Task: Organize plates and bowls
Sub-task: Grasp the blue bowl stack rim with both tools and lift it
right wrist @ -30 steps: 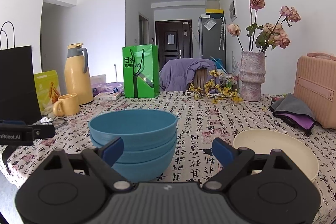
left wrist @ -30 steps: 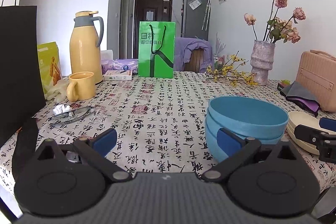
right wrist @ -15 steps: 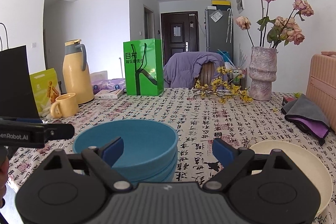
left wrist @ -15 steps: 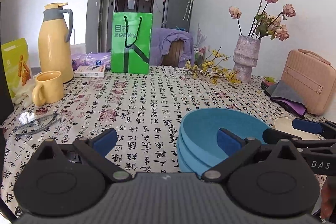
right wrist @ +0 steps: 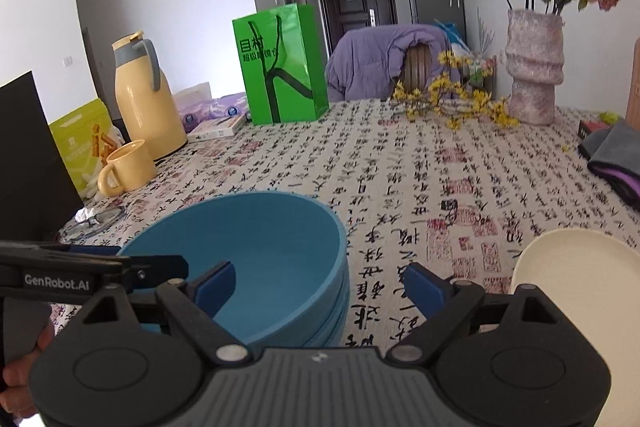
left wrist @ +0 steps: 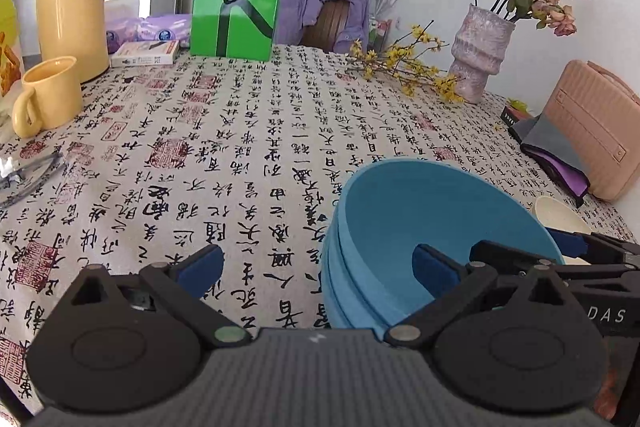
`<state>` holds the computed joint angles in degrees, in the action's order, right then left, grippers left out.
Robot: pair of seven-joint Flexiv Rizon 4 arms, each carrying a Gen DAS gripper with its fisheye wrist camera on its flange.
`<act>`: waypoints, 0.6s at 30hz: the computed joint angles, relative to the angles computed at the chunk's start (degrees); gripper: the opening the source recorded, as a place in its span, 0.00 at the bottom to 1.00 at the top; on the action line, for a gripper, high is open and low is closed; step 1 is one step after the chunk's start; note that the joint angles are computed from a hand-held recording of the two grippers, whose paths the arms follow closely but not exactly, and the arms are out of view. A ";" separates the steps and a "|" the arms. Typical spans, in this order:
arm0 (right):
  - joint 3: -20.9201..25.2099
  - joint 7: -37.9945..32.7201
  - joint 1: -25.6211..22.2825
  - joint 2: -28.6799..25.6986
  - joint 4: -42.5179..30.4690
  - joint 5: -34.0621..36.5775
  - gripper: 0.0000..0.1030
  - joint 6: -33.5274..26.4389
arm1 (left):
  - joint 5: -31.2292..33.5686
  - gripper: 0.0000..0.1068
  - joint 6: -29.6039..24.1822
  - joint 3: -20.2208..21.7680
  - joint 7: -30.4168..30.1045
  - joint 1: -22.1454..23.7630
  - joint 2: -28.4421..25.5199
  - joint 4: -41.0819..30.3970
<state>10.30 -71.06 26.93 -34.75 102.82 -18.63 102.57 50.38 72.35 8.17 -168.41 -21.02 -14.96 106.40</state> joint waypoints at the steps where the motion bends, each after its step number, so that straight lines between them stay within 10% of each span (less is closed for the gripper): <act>1: 4.62 0.26 -3.81 -1.09 -1.42 -1.16 0.89 -2.68 | -1.43 0.96 0.10 -0.50 1.38 0.70 -0.30 0.14; 8: 30.23 -5.68 -21.34 -9.63 -10.28 4.55 0.87 -19.70 | -20.41 0.65 11.70 -5.99 16.99 9.18 -2.80 6.45; 11: 36.59 -10.16 -24.88 -12.30 -13.15 10.22 0.63 -24.85 | -31.25 0.38 16.41 -13.54 26.75 15.70 -3.60 10.85; 14: 32.01 -7.05 -21.84 -9.84 -12.49 9.93 0.42 -25.87 | -30.91 0.35 18.77 -8.90 24.64 11.39 -3.97 10.78; 18: 29.09 -7.84 -19.80 -7.84 -11.55 12.31 0.40 -25.08 | -31.35 0.35 19.34 -2.95 23.73 5.56 -4.18 10.55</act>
<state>39.39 -78.90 7.13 -42.59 91.27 -6.32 77.49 19.03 91.70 5.21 -144.68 -15.46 -19.15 116.95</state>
